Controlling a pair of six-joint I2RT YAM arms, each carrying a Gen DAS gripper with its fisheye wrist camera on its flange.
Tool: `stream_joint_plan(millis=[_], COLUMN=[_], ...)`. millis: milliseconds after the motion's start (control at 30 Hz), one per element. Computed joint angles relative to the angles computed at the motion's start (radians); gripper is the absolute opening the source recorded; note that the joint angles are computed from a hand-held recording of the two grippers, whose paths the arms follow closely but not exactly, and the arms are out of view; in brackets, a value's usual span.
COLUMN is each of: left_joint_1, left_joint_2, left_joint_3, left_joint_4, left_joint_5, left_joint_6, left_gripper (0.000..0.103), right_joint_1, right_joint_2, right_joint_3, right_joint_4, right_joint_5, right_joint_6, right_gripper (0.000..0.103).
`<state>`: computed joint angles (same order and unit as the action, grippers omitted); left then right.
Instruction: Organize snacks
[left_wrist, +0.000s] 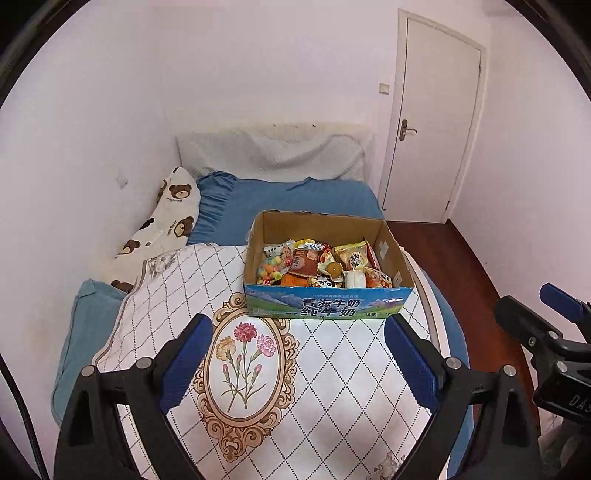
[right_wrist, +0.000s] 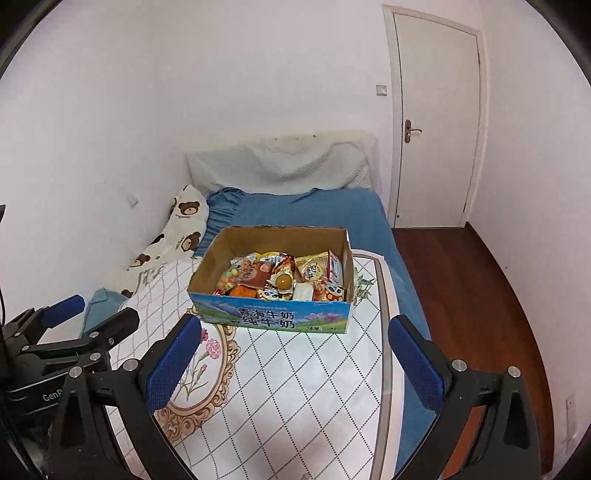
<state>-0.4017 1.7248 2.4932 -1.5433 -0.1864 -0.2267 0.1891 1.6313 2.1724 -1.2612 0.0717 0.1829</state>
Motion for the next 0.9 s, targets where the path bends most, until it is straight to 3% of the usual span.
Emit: stream_joint_plan(millis=[167,267,367,900], left_joint_1=[0.007,0.015,0.012,0.035], left_joint_2=[-0.024,-0.029,-0.034,0.160], left_joint_3=[-0.040,-0.070,-0.105,-0.065], left_joint_4=[0.021,0.048,0.083,0.175], left_joint_5=[0.010,0.026,0.006,-0.035], left_joint_6=[-0.003,-0.001,-0.004,0.027], left_gripper=[0.095,0.103,0.103,0.103], right_joint_1=[0.002,-0.003,-0.007,-0.079], right_joint_2=[-0.012,-0.012,-0.011,0.144], right_joint_3=[-0.010,-0.028,-0.056,-0.083], right_joint_4=[-0.003,0.009,0.037,0.173], right_joint_5=[0.006,0.010,0.019,0.014], right_joint_6=[0.006,0.011,0.009,0.034], right_gripper=[0.103,0.103,0.103,0.103])
